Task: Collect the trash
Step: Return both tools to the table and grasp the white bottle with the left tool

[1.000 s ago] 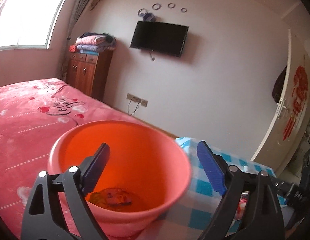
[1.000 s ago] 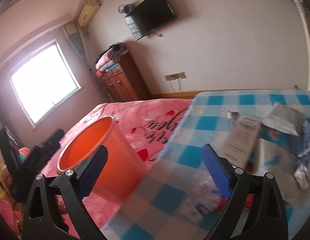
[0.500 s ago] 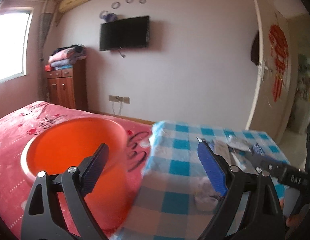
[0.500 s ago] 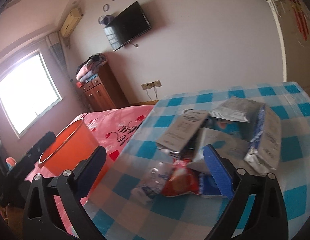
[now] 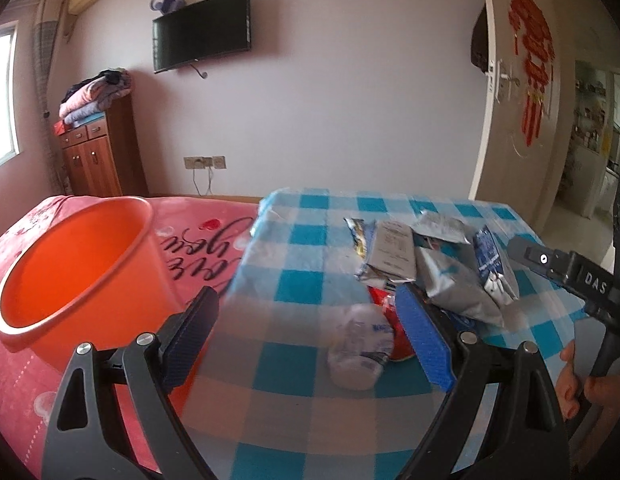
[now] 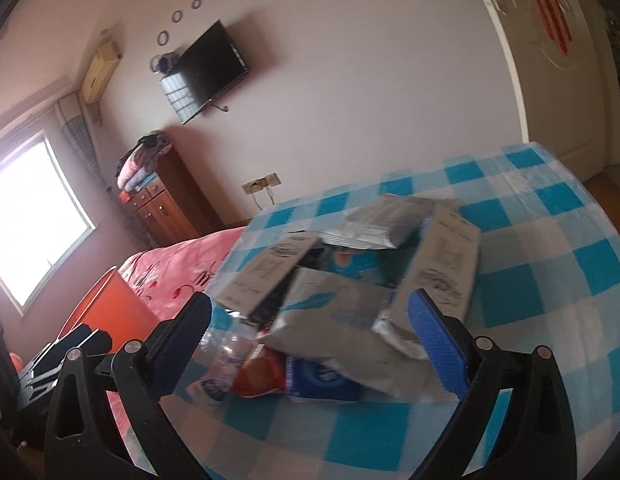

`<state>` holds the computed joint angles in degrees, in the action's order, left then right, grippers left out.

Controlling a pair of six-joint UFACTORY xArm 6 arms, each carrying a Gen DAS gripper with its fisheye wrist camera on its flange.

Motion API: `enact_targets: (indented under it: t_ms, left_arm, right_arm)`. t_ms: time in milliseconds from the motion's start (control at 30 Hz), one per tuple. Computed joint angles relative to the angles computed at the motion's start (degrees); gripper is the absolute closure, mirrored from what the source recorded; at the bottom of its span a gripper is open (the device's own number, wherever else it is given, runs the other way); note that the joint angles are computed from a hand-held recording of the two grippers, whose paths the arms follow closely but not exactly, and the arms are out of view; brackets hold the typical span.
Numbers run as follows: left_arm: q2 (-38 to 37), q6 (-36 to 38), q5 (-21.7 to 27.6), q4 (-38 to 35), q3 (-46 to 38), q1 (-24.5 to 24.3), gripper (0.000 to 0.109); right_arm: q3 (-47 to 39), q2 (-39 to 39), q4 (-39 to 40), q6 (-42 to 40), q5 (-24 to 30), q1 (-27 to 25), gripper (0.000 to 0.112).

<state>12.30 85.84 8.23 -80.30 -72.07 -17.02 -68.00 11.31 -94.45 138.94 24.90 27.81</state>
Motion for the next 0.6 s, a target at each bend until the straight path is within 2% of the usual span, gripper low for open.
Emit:
enact_targets:
  t_ms: [233,400,600]
  left_arm:
    - [0.93,-4.82,-0.85,6.09,0.25,-3.06,0.018]
    - [1.65,-9.52,-0.46,11.16,0.39,-4.87,0.018]
    - [3.28,-16.38,1.23,18.18,-0.02,-6.59,0.018]
  right_arm:
    - [4.39,-2.55,-1.87,4.87,-1.34,-2.90,0.015]
    - [7.22,-4.49,-0.68,4.63,-0.85,-4.36,0.015]
    - [9.22,-5.06,-2.66,8.78,-3.93,-7.48,0.015]
